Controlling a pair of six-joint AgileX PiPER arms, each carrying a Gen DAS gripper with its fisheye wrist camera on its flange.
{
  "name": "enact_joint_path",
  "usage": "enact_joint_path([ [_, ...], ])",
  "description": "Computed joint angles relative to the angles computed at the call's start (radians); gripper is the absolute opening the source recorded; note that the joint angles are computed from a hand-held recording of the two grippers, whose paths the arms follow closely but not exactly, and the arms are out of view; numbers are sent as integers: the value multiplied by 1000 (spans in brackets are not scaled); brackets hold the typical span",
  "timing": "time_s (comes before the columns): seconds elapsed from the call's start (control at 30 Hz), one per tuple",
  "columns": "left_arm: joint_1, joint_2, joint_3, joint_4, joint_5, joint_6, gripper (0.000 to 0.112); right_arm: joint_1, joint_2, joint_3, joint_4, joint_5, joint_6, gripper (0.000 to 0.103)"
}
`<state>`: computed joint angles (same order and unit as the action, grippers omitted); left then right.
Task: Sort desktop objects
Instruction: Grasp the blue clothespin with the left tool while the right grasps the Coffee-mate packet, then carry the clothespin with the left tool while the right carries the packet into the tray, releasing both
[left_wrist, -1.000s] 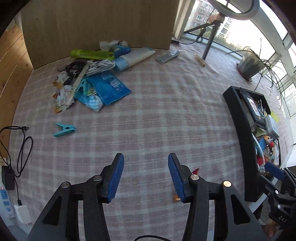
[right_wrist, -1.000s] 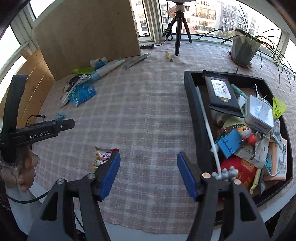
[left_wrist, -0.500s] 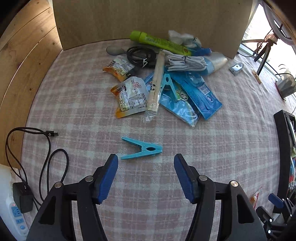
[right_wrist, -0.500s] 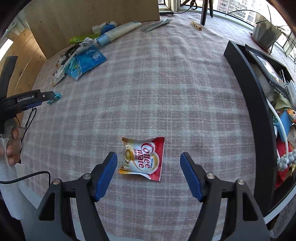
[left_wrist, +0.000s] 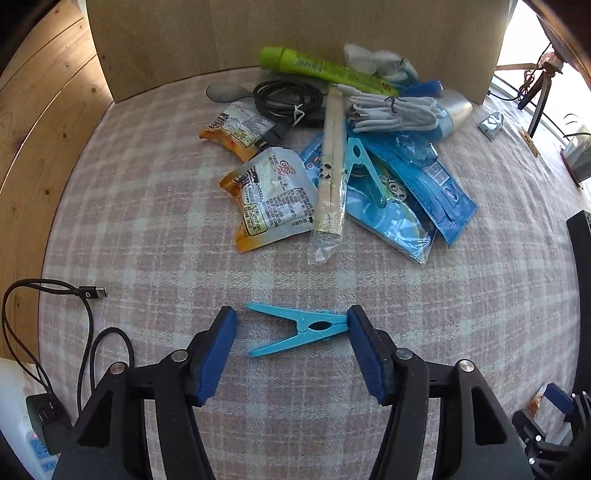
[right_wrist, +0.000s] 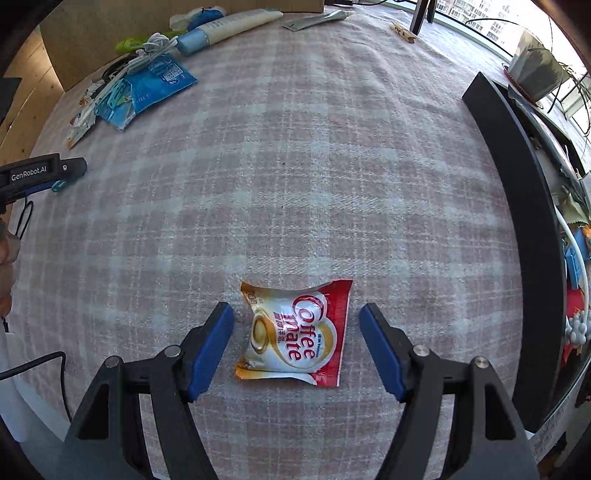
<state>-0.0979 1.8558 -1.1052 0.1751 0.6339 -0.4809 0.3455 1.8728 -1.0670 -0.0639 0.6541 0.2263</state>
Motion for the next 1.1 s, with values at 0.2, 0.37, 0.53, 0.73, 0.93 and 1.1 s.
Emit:
enact_joint_path([
  [0.2, 72, -12, 19, -60, -33, 113, 42, -78, -51, 56, 62, -25, -118, 46],
  [0.37, 145, -52, 48, -167, -36, 232, 41, -172, -131, 116, 165, -48, -263, 24],
  [0.53, 143, -105, 63, -173, -26, 247, 41, -279, -144, 96, 265, -5, -424, 19],
  [0.73, 130, -173, 59, -209, 27, 239, 41, -361, -250, 116, 378, 72, -547, 18],
  [0.93, 0, -215, 27, -151, 64, 104, 41, -502, -361, 114, 471, 174, -697, 18],
  [1.1, -107, -208, -59, -131, 114, 38, 41, -523, -368, 60, 485, 204, -703, 18],
])
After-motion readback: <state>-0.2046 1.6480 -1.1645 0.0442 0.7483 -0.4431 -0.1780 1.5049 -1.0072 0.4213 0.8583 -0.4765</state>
